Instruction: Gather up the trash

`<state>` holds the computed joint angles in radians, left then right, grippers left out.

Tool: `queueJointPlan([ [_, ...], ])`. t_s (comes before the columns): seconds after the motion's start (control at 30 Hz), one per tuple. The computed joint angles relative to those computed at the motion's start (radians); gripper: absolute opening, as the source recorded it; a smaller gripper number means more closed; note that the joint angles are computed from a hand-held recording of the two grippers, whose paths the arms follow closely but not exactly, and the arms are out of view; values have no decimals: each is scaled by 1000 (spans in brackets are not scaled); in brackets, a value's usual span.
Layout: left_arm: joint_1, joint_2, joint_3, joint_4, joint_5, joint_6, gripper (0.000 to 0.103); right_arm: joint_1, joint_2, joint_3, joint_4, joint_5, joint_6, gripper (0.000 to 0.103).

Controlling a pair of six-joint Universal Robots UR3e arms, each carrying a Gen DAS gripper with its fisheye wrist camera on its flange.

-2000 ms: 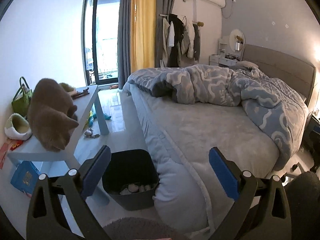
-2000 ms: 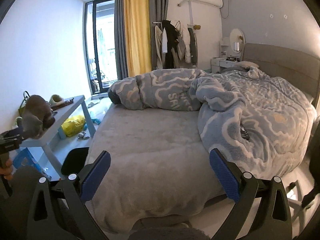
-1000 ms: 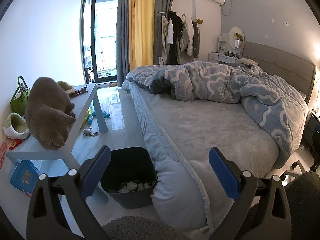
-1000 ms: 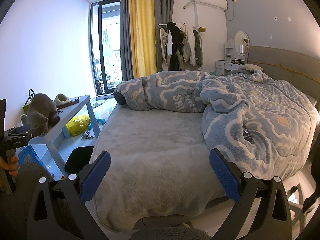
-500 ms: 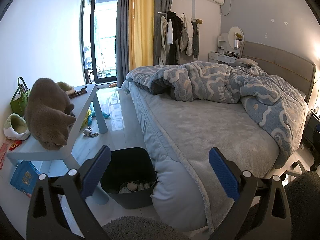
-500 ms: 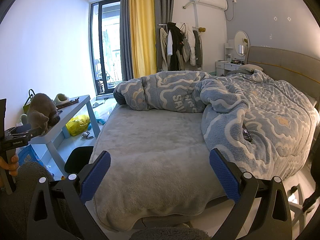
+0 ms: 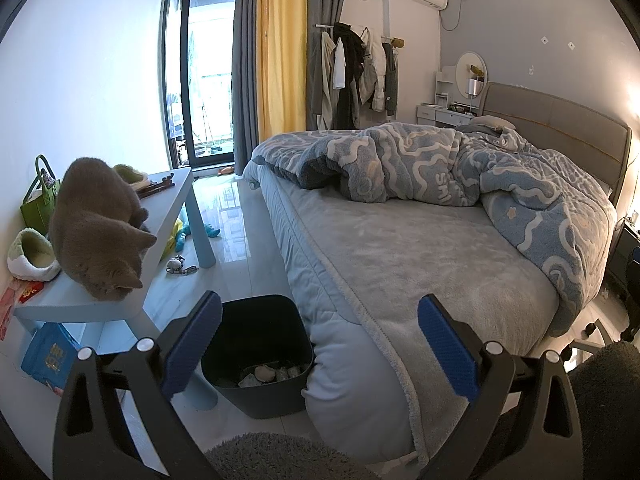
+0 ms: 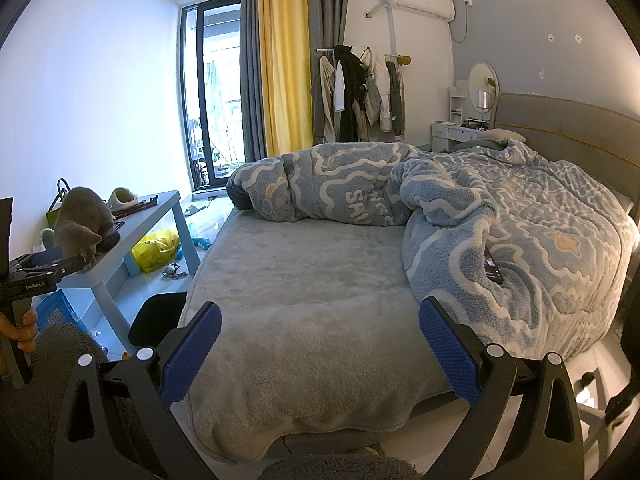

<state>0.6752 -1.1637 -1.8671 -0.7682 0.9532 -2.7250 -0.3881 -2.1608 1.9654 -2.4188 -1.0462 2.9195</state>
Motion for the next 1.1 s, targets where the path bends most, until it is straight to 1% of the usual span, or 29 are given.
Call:
queueJointPlan([
  [1.1, -13, -2, 1, 6, 10, -9, 100, -15, 2, -3, 6, 15, -12, 100],
])
